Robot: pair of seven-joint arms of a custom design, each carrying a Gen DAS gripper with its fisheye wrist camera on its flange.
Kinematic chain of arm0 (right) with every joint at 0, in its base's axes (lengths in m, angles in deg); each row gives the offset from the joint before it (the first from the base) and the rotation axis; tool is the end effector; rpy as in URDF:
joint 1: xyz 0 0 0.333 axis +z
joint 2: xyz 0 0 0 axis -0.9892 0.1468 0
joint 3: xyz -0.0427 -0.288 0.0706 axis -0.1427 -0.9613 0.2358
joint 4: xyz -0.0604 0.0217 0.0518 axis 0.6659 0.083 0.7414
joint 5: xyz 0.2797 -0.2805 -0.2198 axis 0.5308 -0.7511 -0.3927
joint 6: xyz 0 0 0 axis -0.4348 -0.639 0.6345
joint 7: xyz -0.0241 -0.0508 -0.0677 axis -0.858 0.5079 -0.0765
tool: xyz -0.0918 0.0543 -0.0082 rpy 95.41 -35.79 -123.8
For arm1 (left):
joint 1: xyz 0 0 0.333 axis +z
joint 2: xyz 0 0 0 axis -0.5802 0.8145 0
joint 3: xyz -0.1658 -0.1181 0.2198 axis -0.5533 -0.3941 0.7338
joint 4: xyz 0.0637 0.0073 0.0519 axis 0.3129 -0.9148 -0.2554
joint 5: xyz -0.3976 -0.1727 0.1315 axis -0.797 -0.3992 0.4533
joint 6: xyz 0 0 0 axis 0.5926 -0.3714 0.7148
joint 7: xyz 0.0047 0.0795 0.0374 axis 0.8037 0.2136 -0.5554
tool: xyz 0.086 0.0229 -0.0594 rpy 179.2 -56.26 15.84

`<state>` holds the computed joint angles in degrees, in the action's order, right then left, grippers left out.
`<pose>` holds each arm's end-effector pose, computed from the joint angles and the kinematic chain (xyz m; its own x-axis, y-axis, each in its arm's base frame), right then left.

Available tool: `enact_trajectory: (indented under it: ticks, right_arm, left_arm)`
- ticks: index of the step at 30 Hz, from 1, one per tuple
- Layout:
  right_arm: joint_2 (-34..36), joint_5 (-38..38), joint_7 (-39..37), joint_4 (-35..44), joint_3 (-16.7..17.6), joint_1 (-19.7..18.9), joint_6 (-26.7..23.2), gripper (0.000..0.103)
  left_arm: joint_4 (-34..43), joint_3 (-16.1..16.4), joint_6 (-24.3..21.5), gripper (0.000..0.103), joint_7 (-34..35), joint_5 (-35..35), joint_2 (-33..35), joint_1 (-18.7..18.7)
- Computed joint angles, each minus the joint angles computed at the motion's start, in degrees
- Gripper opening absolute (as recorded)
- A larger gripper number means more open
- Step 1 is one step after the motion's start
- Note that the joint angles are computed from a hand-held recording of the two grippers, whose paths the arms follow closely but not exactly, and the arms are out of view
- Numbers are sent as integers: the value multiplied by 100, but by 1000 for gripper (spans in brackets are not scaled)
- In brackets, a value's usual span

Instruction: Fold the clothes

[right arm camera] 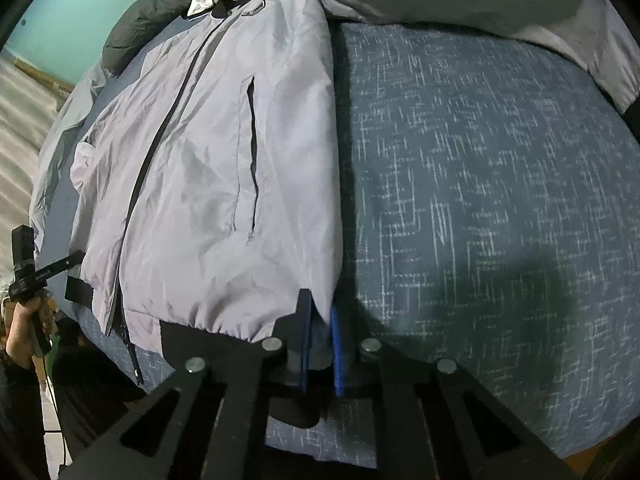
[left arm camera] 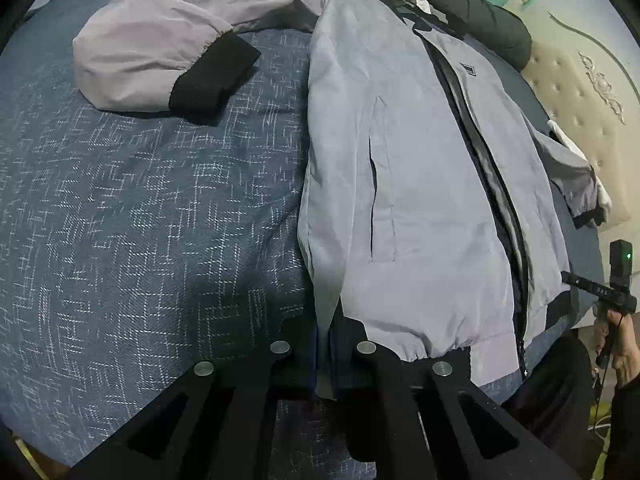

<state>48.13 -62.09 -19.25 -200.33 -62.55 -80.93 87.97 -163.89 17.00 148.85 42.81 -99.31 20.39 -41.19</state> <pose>0.4655 -0.0837 0.4224 0.0623 -0.9359 -0.3468 -0.9713 0.0231 -0.2367 0.4948 -0.0985 0.4123 -0.1119 -0.9327 0.3430 -0.9569 0.0081 -0.2902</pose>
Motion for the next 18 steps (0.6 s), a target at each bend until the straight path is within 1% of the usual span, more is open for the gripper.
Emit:
enact_trajectory:
  ticks: [1,3,6,8,10,13,14,15,16,17,18]
  right_arm:
    - [-5,42,-18,-7,-32,1,-24,8]
    - [14,103,-38,38,-78,-11,-98,10]
    - [-24,159,-124,162,-143,-77,-99,30]
    - [-61,202,-204,254,-198,-122,-55,32]
    - [-93,274,-287,358,-270,-173,73,32]
    - [-114,451,-360,547,-428,-295,490,32]
    - [-92,496,-314,612,-468,-355,665,34]
    - [-59,544,-268,687,-511,-407,845,37]
    - [-7,585,-209,775,-555,-463,1033,42]
    - [104,565,-85,902,-590,-567,1242,46]
    - [223,610,-35,1019,-662,-610,1350,50]
  left_arm:
    - [-8,-20,10,8,-27,-26,-32,36]
    - [-13,-11,43,9,-74,-51,-119,54]
    - [-33,-58,186,15,-129,30,-325,88]
    - [-6,-41,291,25,-134,41,-413,64]
    - [16,-19,414,26,-135,-12,-513,11]
    - [-144,39,560,26,2,-122,-882,-113]
    - [-218,-2,608,27,71,-195,-1028,-78]
    - [-167,153,485,27,159,-159,-1055,-197]
    - [-32,107,682,27,117,-171,-881,-248]
    - [235,-99,975,27,98,-245,-507,-200]
    - [390,-105,975,27,143,-320,-332,-258]
